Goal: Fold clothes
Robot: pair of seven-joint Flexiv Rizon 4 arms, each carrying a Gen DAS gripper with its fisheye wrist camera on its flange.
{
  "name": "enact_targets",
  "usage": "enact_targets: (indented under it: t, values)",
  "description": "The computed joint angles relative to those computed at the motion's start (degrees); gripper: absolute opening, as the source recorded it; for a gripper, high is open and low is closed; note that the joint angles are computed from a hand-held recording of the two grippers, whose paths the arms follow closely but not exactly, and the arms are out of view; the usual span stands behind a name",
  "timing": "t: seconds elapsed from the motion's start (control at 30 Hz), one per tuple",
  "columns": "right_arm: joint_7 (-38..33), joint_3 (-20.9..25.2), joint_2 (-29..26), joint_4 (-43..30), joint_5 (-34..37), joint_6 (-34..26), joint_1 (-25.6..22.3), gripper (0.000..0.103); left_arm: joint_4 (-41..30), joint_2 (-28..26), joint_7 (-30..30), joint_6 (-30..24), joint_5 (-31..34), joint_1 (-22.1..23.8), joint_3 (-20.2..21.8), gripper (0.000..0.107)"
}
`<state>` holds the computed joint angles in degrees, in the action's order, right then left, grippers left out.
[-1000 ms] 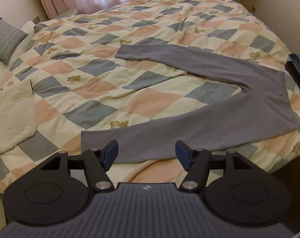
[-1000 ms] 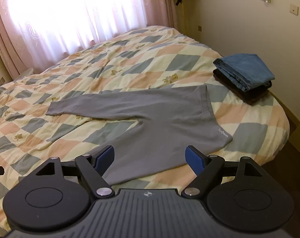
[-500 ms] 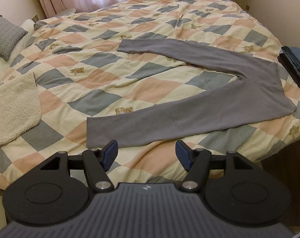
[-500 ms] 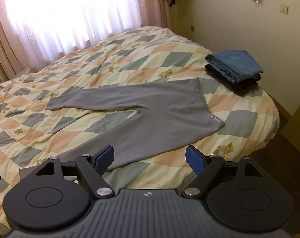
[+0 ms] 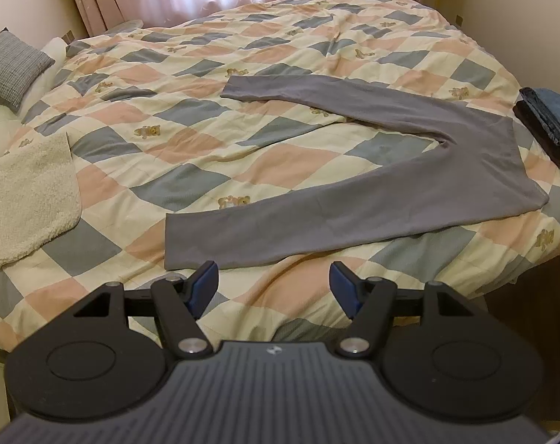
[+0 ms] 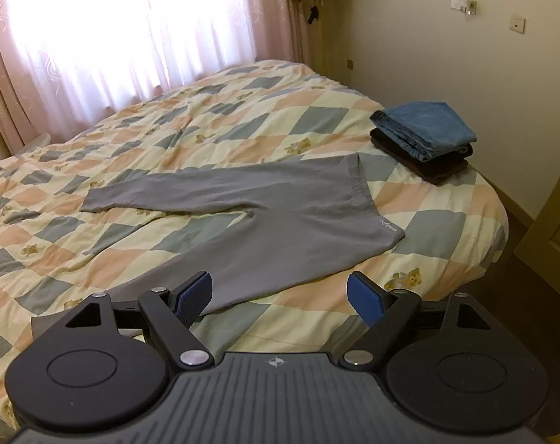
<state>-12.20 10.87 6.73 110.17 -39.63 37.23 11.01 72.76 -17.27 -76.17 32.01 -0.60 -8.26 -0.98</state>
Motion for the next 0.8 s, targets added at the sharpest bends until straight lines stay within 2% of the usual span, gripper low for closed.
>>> enact_targets:
  t: [0.3, 0.5, 0.67, 0.8]
  values:
    - [2.62, 0.64, 1.22, 1.78, -0.18, -0.76, -0.17, 0.083, 1.01, 0.21, 0.78, 0.87, -0.72, 0.31, -0.12, 0.064]
    - [2.7, 0.46, 0.97, 1.95, 0.1, -0.72, -0.23, 0.083, -0.54, -1.18, 0.37, -0.39, -0.02, -0.14, -0.21, 0.065]
    - [1.61, -0.44, -0.01, 1.89, 1.45, 0.17, -0.65, 0.083, -4.73, -4.6, -0.28, -2.25, 0.34, -0.93, -0.53, 0.066]
    - [-0.01, -1.85, -1.46, 1.49, 2.8, 1.71, -1.54, 0.083, -11.06, -9.86, -2.38, -3.44, 0.43, -1.99, -0.59, 0.066]
